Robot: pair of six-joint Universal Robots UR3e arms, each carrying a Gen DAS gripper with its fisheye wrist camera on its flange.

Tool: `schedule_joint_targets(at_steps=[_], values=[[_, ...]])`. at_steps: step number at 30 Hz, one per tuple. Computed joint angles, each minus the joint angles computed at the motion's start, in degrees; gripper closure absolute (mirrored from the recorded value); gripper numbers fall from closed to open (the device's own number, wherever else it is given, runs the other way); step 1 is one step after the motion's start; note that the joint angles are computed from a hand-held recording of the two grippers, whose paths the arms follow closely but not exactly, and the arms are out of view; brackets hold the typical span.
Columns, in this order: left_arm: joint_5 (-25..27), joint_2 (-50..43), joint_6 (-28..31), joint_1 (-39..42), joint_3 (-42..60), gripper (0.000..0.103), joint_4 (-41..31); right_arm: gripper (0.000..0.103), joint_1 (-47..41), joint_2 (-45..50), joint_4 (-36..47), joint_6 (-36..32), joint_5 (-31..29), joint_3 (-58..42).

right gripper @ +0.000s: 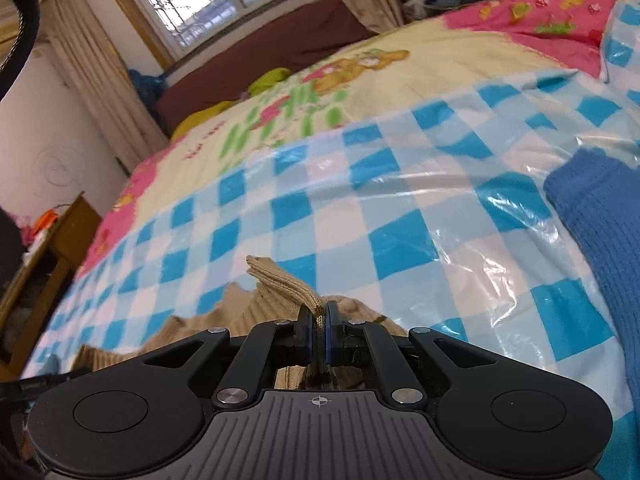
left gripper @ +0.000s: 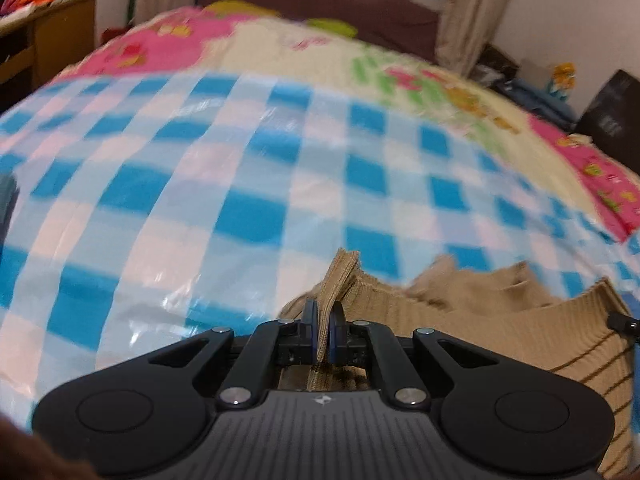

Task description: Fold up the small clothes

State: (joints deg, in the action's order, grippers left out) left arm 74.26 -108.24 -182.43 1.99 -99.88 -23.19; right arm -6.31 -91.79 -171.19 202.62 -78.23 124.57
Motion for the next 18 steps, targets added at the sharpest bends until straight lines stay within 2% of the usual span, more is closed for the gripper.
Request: schedule_joint_targets(at_steps=[4,10,15,18], values=[[0.57,-0.63,0.89,0.61,-4.15,0.091,3.44,0.097,3.27,5.53,1.54,-1.66,-4.92,-1.77],[-0.83,1.88,0.9,1.82,-5.98,0.089,3.96,0.09,2.47,4.6,0.97,-0.7,-3.9,0.02],[-3.28,9.18,1.52,4.92,-11.47,0.088,4.04,0.09,-0.39,-7.24,5.5,-2.88,0.31,4.38],[-6.44,16.62,3.45,8.07,-16.97,0.087,2.08,0.089,-1.74,-19.7,14.97,-6.32,2.38,7.9]])
